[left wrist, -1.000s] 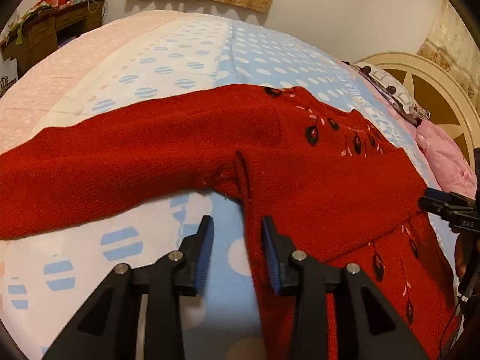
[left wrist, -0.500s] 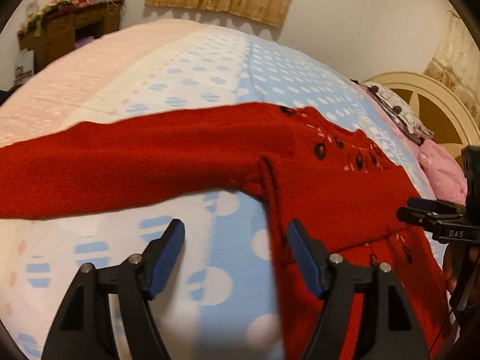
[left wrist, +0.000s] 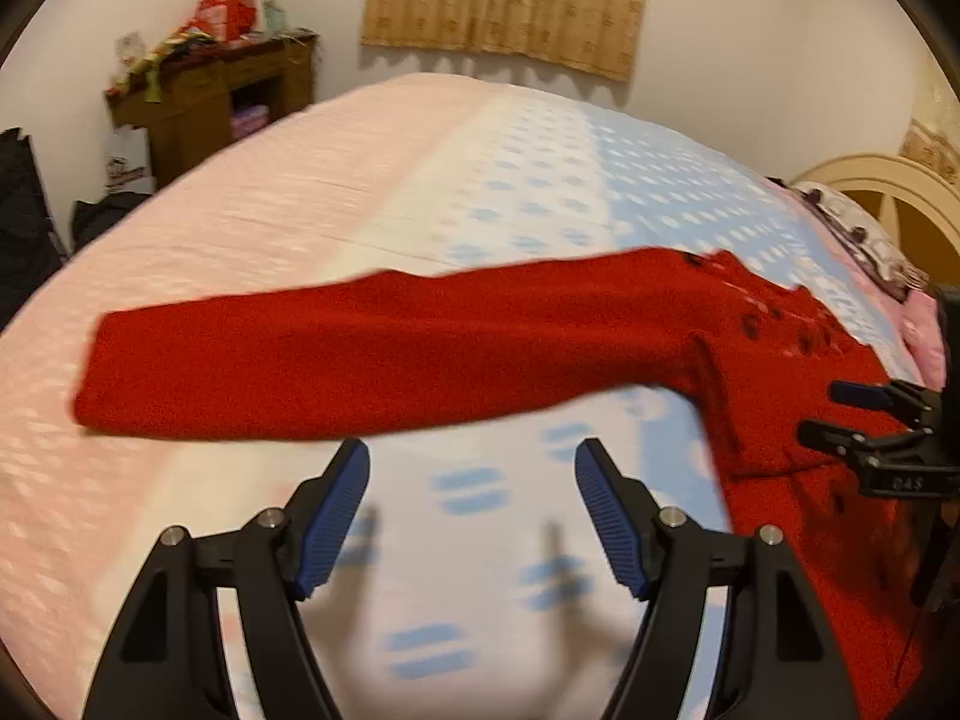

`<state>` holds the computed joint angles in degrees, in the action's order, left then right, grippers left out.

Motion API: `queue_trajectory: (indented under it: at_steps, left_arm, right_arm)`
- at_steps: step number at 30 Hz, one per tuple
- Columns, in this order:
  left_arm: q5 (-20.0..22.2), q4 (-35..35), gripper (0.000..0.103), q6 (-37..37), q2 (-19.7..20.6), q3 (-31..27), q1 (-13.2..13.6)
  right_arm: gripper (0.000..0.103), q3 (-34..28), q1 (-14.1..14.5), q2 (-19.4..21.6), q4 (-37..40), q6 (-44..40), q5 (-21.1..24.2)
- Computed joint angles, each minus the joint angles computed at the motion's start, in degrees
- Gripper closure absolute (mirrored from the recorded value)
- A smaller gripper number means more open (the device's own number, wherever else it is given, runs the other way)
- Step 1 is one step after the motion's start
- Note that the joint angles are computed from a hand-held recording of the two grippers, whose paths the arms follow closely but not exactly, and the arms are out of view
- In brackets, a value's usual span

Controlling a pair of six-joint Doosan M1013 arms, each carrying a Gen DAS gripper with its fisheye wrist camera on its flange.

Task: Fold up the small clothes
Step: 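Reach the left tool to the other sleeve cuff and grasp it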

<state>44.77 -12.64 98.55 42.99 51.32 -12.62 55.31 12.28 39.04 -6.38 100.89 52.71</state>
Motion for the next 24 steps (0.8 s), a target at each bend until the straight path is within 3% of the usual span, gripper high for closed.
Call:
queue_trajectory:
  at_steps: [3,6,10,12,21,24]
  left_arm:
    - [-0.2,5.6,0.029,-5.2,0.3,-0.7,1.0]
    - [0.0,12.5,0.029,-12.2,0.9,-1.8,2.3]
    - [0.3,20.3,0.028,-19.7,2.2,-4.0,4.2]
    - [2.8,23.0,0.028,-22.3,3.8,-6.9,4.7]
    - [11.6,16.4,0.028,-21.8,10.4,-18.0,5.6]
    - [15.0,17.2,0.031,-21.9,12.6,-22.0,5.3]
  right_arm:
    - [0.019,-3.5,0.7,2.8,3.3,-3.7,4.5]
    - [0.017,-1.6,1.6,2.4,0.5,-3.0,1.2]
    - [0.017,0.2,1.3,0.8,2.3,-2.8,-0.6]
    - [0.017,1.2,1.6,0.3,0.7,-3.1,-1.8]
    - [0.017,4.2,3.2,-1.7,-0.5,-6.5,-2.8]
    - [0.017,5.9,3.6,-3.2,-0.9,-7.0,-4.3]
